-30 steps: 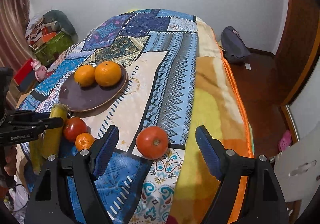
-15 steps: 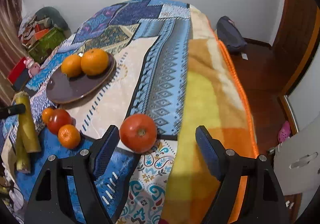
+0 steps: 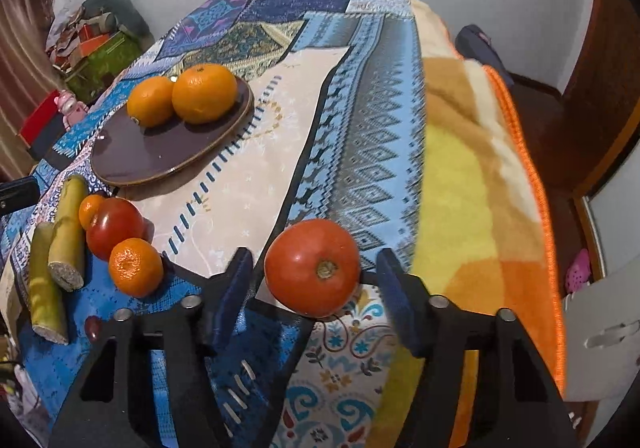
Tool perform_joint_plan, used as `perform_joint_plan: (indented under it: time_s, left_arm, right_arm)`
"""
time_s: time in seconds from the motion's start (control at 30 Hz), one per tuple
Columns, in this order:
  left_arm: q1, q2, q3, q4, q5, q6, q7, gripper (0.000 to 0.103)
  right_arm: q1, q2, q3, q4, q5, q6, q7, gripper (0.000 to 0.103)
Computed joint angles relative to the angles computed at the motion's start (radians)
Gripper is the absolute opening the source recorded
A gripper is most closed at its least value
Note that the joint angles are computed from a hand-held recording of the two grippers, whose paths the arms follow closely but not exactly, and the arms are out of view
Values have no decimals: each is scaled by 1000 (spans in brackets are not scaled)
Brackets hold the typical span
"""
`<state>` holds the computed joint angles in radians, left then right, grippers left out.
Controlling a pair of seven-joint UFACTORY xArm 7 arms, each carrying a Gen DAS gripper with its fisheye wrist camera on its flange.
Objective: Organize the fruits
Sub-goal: 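Grasp the second red tomato with the left gripper while the right gripper holds its tomato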
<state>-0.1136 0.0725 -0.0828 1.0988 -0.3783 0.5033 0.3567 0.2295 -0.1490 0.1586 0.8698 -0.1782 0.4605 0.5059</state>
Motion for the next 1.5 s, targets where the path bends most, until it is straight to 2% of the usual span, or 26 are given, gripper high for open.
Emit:
perform_joint_plan:
  time_s: [0.03,0.4,0.8,0.9,1.1,1.3,1.5]
  left_arm:
    - [-4,7,-6,7,-3,7,9,43]
    - [-48,103,-41,84,46,42,6,43]
    - [-56,206,-68,205,85,99,3,43]
    - [-65,210,-65,205,114,90,11,43]
    - [-47,189,-69,194,93,142,49,43]
    - [-59,162,-56,165,117,148,53,43]
    - [-73,195,-51,191,149,124,4,51]
  right_arm:
    - [5,5,-4,0,17,3,-13,45]
    - [7,-53,6,-47,29,-14,-18,45]
    - [25,-53,0,-45,105,-54,-82,45]
    - [28,-48,1,-40,113,-51,-91,45]
    - [36,-52,1,-40,131,-60,-104,45]
    - [36,-56,2,-40,136,-68,-106,45]
    - [37,-56,5,-37,138,-69,-99,45]
